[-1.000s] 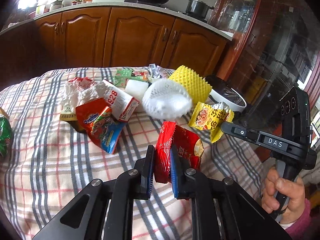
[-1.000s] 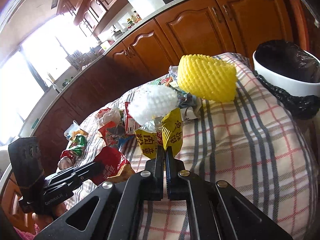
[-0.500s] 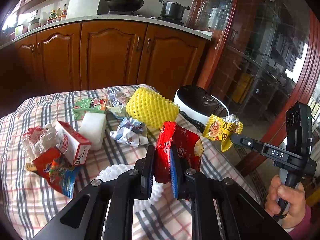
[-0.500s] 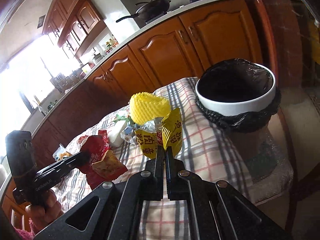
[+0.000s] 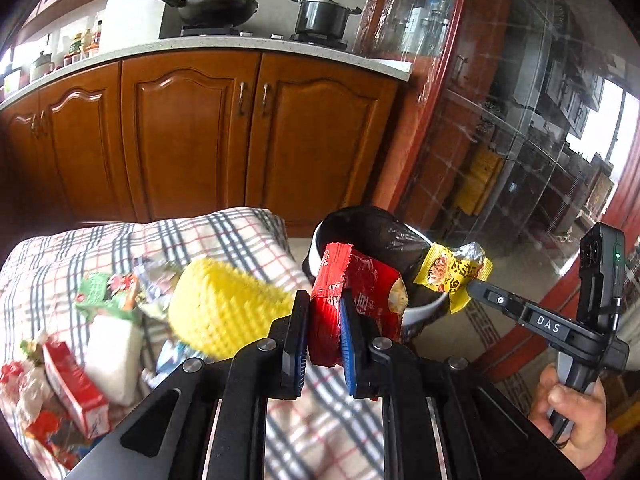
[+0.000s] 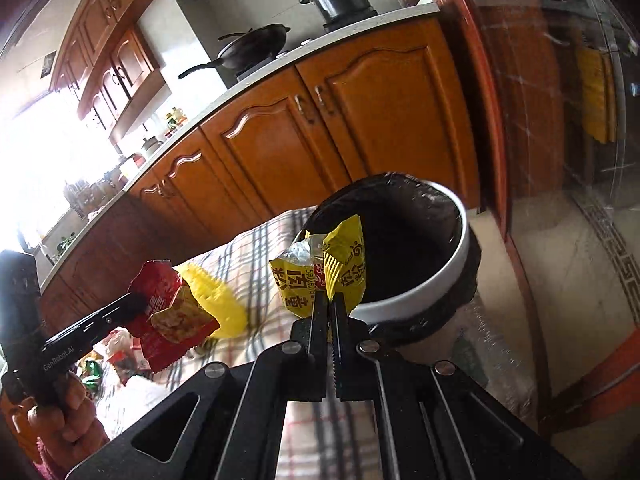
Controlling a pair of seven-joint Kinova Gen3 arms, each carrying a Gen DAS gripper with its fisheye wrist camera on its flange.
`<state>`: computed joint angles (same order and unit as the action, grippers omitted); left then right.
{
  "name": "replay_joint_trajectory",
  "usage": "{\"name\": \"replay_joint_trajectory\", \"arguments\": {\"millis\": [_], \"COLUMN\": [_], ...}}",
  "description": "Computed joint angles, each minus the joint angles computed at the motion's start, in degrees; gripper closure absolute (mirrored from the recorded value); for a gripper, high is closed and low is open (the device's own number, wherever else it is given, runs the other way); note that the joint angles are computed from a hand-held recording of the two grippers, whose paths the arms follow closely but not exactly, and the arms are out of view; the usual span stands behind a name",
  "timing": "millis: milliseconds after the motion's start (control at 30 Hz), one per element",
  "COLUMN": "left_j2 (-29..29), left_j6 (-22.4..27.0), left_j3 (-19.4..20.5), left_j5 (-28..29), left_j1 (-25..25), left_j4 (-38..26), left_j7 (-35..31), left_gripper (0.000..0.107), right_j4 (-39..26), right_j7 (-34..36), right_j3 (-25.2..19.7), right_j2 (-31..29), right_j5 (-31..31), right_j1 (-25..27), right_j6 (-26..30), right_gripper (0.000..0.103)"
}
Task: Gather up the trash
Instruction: 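Carry both bags over the white bin and open both tools to drop them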
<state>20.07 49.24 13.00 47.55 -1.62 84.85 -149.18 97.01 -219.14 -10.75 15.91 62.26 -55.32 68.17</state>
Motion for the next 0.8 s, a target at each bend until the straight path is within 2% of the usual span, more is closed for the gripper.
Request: {"name": "replay_joint_trajectory", "arguments": {"millis": [200, 367, 533, 733, 800], "left_j2": [4.87, 10.38, 16.28, 20.42, 21.75], "left_j6": [-5.05, -5.78, -2.74, -0.25, 1.04], "left_j3": [0.3, 0.02, -0.72, -0.74, -0.91], "left_j5": [-7.84, -16.94, -25.17, -30.78, -32.13], "left_j1": [7.98, 14.12, 19.09, 22.28, 23.1], "left_j4": [-7.5, -15.42, -24.44, -30.13, -32.29], "left_j7": [8.94, 18.75, 27.62, 32.24, 33.3], "left_gripper": [0.094, 0.094, 0.094, 0.093, 0.093], "right_j4": [-0.63, -0.98, -0.16, 1.18, 1.71], "right_j7": [7.57, 14.06, 17.8, 19.42, 19.47], "right_j3": [0.79, 1.67, 2.5, 3.22, 3.47], "right_j2": [-1.63, -2.38, -2.55, -2.44, -2.45], "right_j5": [-3.23, -7.39, -9.79, -11.32, -11.71], "right_j1": [4.39, 8.78, 11.53, 13.26, 13.69], "right_j6": [-1.23, -4.14, -7.22, -10.4, -11.55], "right_gripper": [0.102, 0.101, 0.101, 0.101, 0.096]}}
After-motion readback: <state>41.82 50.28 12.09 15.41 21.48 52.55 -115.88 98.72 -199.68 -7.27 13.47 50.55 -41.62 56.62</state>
